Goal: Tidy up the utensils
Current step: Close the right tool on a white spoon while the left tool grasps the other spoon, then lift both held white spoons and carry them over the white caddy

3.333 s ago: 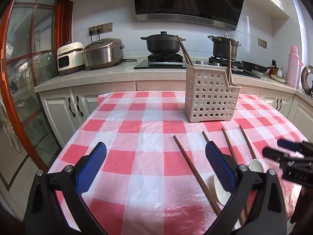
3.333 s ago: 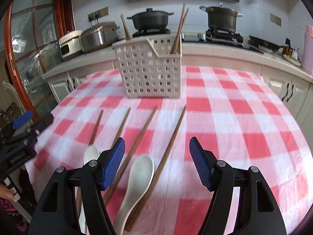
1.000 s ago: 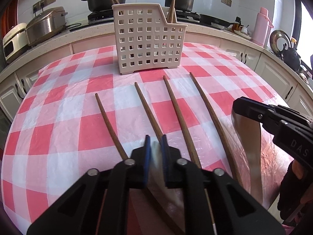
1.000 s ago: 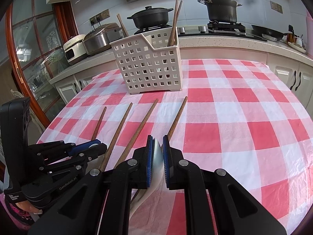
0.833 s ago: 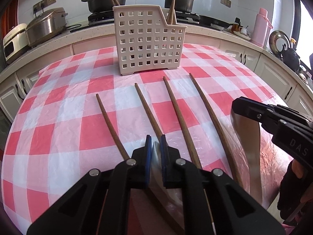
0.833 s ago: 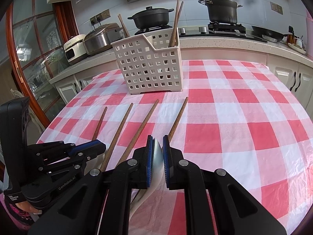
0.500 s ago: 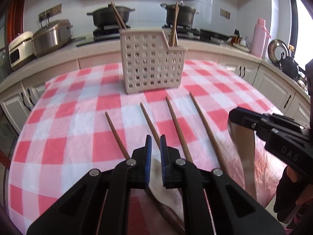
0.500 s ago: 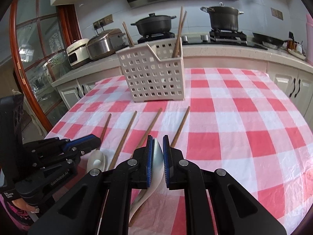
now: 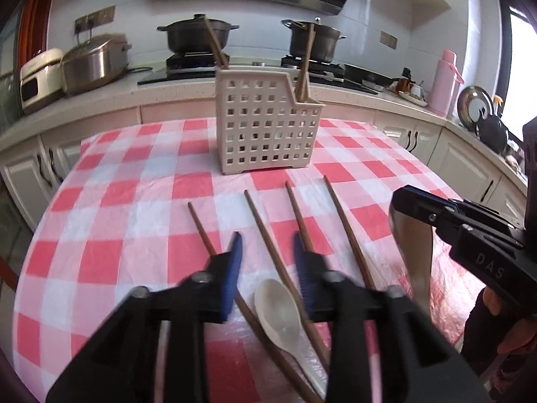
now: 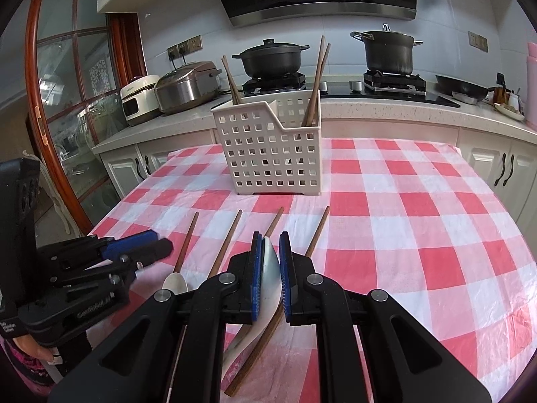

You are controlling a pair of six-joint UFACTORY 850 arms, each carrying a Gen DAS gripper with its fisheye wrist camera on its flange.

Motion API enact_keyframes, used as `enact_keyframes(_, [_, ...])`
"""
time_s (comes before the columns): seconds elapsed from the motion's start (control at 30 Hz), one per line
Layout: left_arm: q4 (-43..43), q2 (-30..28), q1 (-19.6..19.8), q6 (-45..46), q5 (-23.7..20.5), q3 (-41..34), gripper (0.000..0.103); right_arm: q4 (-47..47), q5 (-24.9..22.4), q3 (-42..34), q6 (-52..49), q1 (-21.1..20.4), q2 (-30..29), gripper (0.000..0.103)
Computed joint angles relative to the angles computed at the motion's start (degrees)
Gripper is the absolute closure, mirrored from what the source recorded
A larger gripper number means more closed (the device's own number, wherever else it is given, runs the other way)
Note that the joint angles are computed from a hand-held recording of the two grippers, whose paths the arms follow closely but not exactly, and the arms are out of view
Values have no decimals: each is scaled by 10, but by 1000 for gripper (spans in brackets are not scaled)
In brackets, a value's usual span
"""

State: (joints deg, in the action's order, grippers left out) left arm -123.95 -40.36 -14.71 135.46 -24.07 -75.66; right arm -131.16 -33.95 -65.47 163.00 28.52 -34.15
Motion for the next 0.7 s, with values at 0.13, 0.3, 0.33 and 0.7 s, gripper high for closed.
enact_keyframes(0.13, [30, -4, -3, -8, 18, 1, 72, -2, 3, -1, 6, -2, -2, 92])
enact_keyframes(0.3, [31, -6, -5, 3, 23, 10, 73, -3, 7, -3, 8, -1, -5, 92])
enact_keyframes(0.33, [29, -6, -6, 7, 26, 11, 73, -3, 8, -3, 8, -1, -5, 92])
enact_keyframes(0.7, [44, -19, -9, 0, 43, 6, 100, 1, 2, 1, 3, 5, -2, 92])
